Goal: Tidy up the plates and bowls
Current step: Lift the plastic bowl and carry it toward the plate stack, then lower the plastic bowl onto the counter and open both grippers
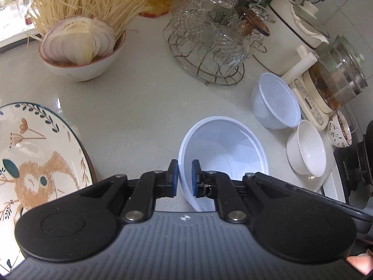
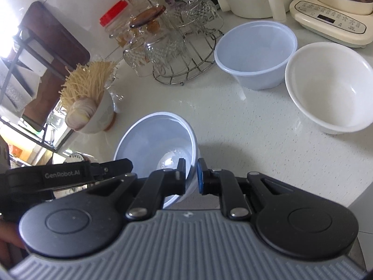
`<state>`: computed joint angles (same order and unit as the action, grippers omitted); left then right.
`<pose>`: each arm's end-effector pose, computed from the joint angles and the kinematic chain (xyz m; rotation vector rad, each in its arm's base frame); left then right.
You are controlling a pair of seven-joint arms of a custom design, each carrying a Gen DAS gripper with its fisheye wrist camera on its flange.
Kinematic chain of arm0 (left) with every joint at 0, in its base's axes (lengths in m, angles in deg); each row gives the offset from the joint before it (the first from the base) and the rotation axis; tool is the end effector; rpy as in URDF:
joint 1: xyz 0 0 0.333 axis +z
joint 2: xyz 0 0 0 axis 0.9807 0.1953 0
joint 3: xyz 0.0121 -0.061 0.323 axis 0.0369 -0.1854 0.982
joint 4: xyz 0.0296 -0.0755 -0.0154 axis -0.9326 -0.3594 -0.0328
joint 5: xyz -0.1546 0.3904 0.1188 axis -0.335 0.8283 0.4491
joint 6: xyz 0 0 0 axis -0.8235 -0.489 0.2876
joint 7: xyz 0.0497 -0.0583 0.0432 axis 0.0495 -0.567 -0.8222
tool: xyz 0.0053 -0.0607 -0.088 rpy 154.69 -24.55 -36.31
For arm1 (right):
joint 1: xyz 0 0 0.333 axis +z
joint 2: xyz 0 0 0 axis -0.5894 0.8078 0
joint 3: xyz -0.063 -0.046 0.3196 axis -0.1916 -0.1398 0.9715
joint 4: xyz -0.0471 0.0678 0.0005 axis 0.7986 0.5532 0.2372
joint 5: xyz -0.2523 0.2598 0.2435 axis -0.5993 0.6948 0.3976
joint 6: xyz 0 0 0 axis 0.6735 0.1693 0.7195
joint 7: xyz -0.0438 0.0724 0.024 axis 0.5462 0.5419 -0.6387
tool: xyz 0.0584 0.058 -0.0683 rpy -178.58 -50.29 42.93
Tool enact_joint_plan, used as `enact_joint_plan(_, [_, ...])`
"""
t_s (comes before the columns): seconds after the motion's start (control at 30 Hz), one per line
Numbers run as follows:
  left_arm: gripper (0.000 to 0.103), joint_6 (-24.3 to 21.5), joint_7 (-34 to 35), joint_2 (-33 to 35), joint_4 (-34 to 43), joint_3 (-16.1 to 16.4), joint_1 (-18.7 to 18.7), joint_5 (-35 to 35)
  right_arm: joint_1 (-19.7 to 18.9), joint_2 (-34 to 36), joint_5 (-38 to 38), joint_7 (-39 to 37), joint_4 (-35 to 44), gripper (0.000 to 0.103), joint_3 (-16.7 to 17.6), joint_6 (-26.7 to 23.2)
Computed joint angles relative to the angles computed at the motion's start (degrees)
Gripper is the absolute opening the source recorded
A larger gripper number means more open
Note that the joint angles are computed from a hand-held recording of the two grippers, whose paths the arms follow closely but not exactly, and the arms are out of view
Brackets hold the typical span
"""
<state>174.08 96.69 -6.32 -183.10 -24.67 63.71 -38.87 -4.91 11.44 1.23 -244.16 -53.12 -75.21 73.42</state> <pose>0.5784 -0.3234 0.5090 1.8971 -2.3315 0.8857 0.4293 0.4473 0.5006 -1.2967 2.0414 -0.2056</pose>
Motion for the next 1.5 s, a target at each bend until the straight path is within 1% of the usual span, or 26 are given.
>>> enact_joint_plan(0.1, [0.012,0.09,-0.69,-0.22,-0.49,0.1,-0.03,0.3,-0.02,0.05,-0.16,0.26,-0.32,0.014,-0.07,0.94])
enact_joint_plan(0.3, [0.013,0.54,-1.98,-0.51,-1.1,0.11,-0.2,0.97,0.01,-0.12,0.07,-1.11,-0.51,0.014,-0.11,1.2])
enact_joint_plan(0.47, [0.013,0.73,-4.27,-0.31,-1.13,0.17,-0.36,1.83,-0.12,-0.23,-0.49,-1.89,-0.78,0.014,-0.01,1.87])
enact_joint_plan(0.5, [0.015,0.83,-4.47,-0.33,-1.19,0.17,-0.37,1.99,-0.13,-0.17,-0.17,-2.17,-0.85,0.014,-0.03,2.11])
enact_joint_plan(0.53, [0.021,0.98,-4.78,-0.37,-1.28,0.19,-0.38,2.32,-0.15,-0.12,-0.16,-2.19,-0.87,0.014,-0.03,2.28])
enact_joint_plan(0.57, [0.025,1.22,-5.09,-0.52,-1.48,0.22,-0.4,2.68,-0.16,-0.05,-0.27,-2.12,-0.87,0.014,-0.01,2.34])
enact_joint_plan(0.63, [0.038,1.6,-5.46,-0.85,-1.8,0.26,-0.41,3.32,-0.11,0.12,-0.48,-1.91,-0.7,0.014,0.03,2.14])
enact_joint_plan(0.7, [0.043,2.01,-5.54,-1.24,-2.17,0.29,-0.41,3.81,-0.04,0.15,-0.98,-1.5,-0.59,0.015,0.05,1.83])
enact_joint_plan(0.73, [0.043,2.15,-5.2,-1.44,-2.33,0.29,-0.37,3.68,0.01,0.14,-1.22,-1.34,-0.49,0.015,0.07,1.52])
enact_joint_plan(0.77, [0.043,2.26,-4.74,-1.72,-2.57,0.3,-0.33,3.47,0.05,0.09,-1.47,-1.12,-0.38,0.018,0.1,1.12])
enact_joint_plan(0.8, [0.043,2.38,-4.44,-1.99,-2.77,0.31,-0.32,3.43,0.08,-0.04,-1.98,-0.58,-0.34,0.03,0.14,0.66])
enact_joint_plan(0.83, [0.043,2.48,-4.16,-2.26,-2.97,0.33,-0.32,3.39,0.03,-0.28,-3.48,1.07,-0.44,0.039,0.25,0.37])
enact_joint_plan(0.87, [0.043,2.65,-3.81,-2.54,-3.22,0.34,-0.31,3.22,-0.06,-0.63,-5.25,3.06,-0.65,0.052,0.38,0.26])
enact_joint_plan(0.93, [0.043,2.92,-2.73,-2.98,-3.49,0.38,-0.31,2.6,-0.21,-1.23,-7.67,5.64,-0.85,0.053,0.68,-0.36])
enact_joint_plan(1.17, [0.043,4.15,2.05,-4.76,-4.01,0.43,-0.63,1.13,-0.49,-3.89,-13.25,11.05,-0.56,0.053,2.4,-6.74])
enact_joint_plan(1.33, [0.043,5.19,6.35,-7.07,-4.68,0.65,-1.08,0.48,-0.3,-5.95,-16.88,12.55,0.73,0.053,4.14,-12.3])
enact_joint_plan(1.5, [0.043,6.3,9.85,-10.02,-5.89,1.13,-1.87,-0.81,-0.03,-7.74,-20.31,13.22,1.83,0.053,5.82,-16.57])
